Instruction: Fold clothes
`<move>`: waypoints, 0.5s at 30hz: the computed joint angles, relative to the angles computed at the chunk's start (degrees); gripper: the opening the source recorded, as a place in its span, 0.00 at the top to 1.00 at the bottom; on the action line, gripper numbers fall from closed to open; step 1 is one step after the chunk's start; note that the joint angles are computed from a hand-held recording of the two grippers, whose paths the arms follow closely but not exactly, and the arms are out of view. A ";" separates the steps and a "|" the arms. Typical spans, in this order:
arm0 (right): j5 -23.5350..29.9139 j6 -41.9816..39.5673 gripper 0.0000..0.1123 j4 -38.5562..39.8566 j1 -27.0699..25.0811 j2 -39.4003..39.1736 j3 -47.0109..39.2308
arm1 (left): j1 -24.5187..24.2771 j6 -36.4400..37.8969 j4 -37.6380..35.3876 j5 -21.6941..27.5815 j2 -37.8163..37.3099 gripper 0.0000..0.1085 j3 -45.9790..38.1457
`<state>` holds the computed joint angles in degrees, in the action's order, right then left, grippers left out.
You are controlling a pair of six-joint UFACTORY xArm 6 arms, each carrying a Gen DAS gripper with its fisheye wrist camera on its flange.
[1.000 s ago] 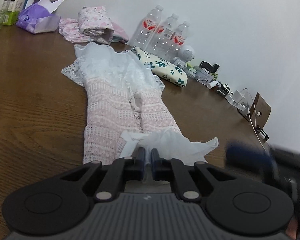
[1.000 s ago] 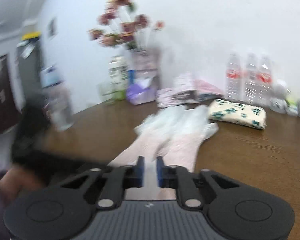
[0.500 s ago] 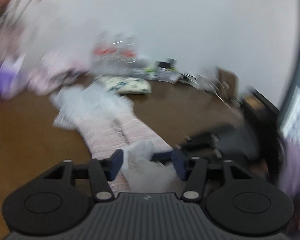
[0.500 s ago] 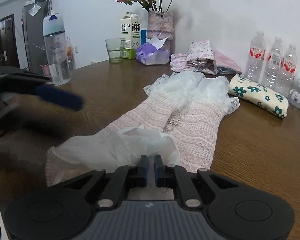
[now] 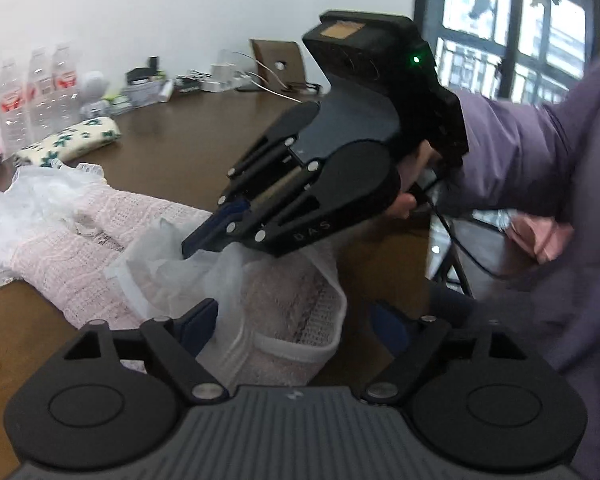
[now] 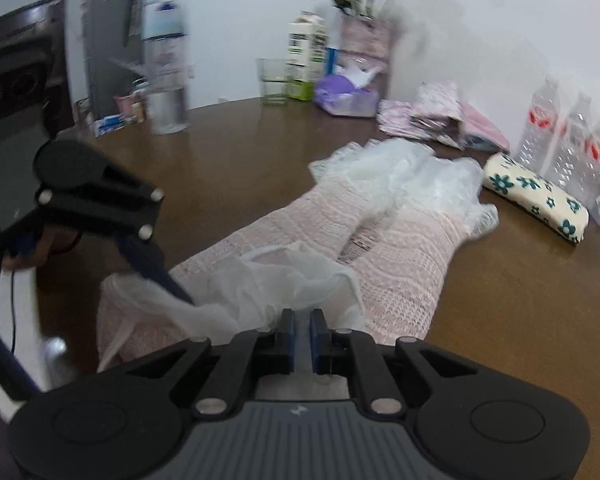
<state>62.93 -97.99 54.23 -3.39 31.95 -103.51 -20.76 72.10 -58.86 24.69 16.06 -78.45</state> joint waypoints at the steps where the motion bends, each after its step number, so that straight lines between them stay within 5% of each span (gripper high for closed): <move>1: 0.05 -2.00 0.92 1.13 -0.77 -2.14 3.37 | -1.08 2.48 -0.71 -1.53 -1.25 0.12 2.12; 7: 4.62 -8.39 0.92 4.57 -5.70 -9.85 14.97 | -9.83 27.16 -11.69 -14.93 -6.66 0.08 13.50; 10: 8.10 -12.15 0.91 4.51 -7.41 -10.30 14.38 | -13.54 38.86 -15.04 -23.42 -5.22 0.15 14.68; 12: 10.45 -15.56 0.91 5.11 -8.60 -10.62 13.75 | -14.08 37.93 -11.90 -25.01 -4.78 0.21 14.73; 15: 15.26 -20.50 0.81 5.41 -10.70 -10.58 11.99 | -12.20 23.39 1.99 -23.39 -5.19 0.39 15.24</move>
<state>78.19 -118.49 59.64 -14.09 21.38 -91.52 -32.96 95.49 -56.88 1.31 10.87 -63.21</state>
